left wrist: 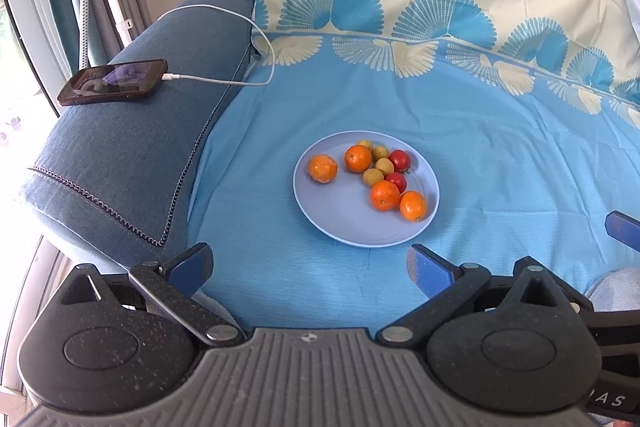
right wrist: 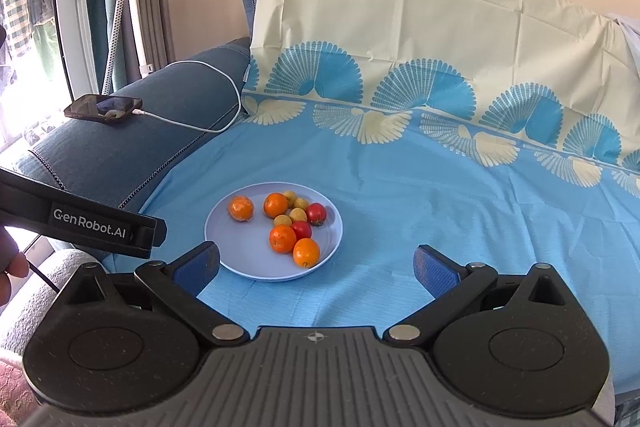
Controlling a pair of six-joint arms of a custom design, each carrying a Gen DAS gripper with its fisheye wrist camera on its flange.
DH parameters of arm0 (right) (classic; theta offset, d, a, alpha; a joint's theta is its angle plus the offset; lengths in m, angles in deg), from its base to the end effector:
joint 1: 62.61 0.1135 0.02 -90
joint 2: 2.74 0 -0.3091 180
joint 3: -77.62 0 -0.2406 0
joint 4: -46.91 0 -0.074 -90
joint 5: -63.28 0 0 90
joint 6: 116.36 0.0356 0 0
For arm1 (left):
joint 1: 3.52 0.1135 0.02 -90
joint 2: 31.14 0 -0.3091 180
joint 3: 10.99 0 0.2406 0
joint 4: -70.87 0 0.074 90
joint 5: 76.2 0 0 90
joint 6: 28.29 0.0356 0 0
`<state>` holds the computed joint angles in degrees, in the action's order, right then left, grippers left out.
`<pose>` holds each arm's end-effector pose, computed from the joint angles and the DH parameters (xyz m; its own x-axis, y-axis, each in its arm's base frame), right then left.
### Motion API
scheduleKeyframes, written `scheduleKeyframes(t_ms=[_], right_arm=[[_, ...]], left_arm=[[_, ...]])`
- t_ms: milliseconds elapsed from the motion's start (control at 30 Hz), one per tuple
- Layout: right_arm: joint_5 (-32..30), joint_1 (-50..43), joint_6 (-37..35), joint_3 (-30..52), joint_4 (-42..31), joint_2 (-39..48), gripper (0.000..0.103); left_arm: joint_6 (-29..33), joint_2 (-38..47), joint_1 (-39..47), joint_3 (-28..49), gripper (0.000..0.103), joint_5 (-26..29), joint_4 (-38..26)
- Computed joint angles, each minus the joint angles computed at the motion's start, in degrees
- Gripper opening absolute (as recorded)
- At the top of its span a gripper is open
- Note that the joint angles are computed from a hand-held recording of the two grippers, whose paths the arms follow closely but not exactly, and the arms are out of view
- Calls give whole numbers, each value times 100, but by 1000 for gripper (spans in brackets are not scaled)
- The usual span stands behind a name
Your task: Organize fruits
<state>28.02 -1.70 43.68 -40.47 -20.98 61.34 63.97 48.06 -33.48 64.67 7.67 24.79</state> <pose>0.1020 0.1236 0.2935 -0.5029 0.2121 -0.8379 0.3036 0.9510 0.0585 0.2385 -0.1331 0.3189 -0.6422 0.4155 -0.6441 0.4623 0.8803 0.1068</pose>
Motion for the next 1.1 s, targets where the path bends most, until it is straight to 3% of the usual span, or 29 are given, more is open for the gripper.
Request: scheduleKeyframes(t_ms=[1100], right_arm=[[-198,-203,-239,-152,317,-35,102]], left_arm=[[1,252,-41,85,103,-202,-70]])
